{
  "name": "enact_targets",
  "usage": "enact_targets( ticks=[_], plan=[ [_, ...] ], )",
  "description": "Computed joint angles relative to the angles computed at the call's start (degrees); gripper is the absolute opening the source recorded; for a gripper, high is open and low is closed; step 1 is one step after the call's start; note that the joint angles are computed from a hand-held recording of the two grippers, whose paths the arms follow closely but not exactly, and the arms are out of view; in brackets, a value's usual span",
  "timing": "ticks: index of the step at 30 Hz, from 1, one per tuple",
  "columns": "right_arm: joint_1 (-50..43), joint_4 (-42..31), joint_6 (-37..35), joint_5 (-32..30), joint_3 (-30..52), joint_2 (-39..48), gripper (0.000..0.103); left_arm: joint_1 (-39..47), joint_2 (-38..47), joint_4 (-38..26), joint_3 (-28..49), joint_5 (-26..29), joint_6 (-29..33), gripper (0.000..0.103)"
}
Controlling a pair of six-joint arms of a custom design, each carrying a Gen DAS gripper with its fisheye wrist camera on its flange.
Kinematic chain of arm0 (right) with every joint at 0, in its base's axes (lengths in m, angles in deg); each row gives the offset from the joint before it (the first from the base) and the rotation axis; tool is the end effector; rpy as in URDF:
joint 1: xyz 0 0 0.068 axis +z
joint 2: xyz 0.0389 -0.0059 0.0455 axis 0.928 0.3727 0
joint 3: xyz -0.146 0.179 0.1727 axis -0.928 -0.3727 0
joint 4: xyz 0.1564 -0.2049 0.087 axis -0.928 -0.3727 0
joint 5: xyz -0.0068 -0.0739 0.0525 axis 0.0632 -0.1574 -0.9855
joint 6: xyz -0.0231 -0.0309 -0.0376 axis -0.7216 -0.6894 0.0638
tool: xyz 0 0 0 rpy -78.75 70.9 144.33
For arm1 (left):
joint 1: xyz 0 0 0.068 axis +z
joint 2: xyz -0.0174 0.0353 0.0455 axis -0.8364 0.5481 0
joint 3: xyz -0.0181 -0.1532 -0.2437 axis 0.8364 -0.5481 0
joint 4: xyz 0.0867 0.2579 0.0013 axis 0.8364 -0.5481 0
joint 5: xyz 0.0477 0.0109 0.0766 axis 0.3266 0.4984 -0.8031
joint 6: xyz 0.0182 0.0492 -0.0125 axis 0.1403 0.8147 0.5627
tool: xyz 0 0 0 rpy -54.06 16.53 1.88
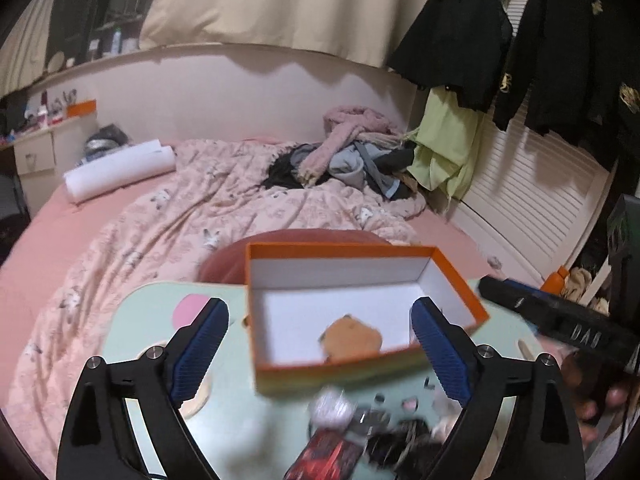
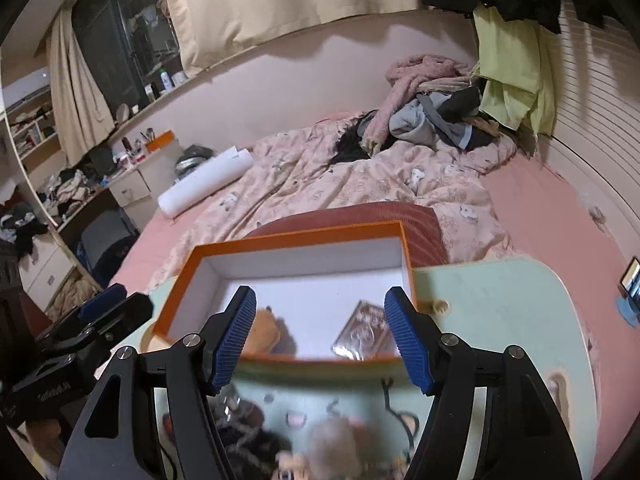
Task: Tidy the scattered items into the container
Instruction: 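Grasp the bead bracelet with the right tool while the left tool grasps the dark red box, then lower the bracelet and red box into the orange box with both tools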
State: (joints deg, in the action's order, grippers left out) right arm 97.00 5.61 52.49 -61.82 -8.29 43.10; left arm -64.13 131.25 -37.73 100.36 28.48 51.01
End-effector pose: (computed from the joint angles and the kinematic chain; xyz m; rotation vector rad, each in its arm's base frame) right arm 0.2544 0.1361 0.1862 -0.0215 2.2250 0.4048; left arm 0.2441 -0.0373 0.1861 0.1373 2.1323 -0.3006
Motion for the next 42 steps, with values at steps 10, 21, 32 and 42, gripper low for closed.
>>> enact_targets(
  ticks=[10, 21, 32, 42],
  plan=[
    [0.31, -0.65, 0.05, 5.36, -14.70, -14.19, 0.067, 5.52, -11.14, 0.04, -14.17, 2.85, 3.39, 0.093],
    [2.03, 5.41, 3.77, 4.11, -15.71, 1.80, 0.067, -0.49, 3.46, 4.31, -12.36, -3.86, 3.85, 0.093],
    [8.56, 2.63, 1.23, 13.03, -12.82, 6.01, 0.021, -3.51, 6.63, 1.81, -10.65, -5.76, 5.29, 0.038],
    [1.39, 5.63, 2.17, 2.54, -17.60, -2.85, 0.017, 2.99, -4.25, -2.46, -11.50, 0.65, 4.18, 0.037]
  ],
)
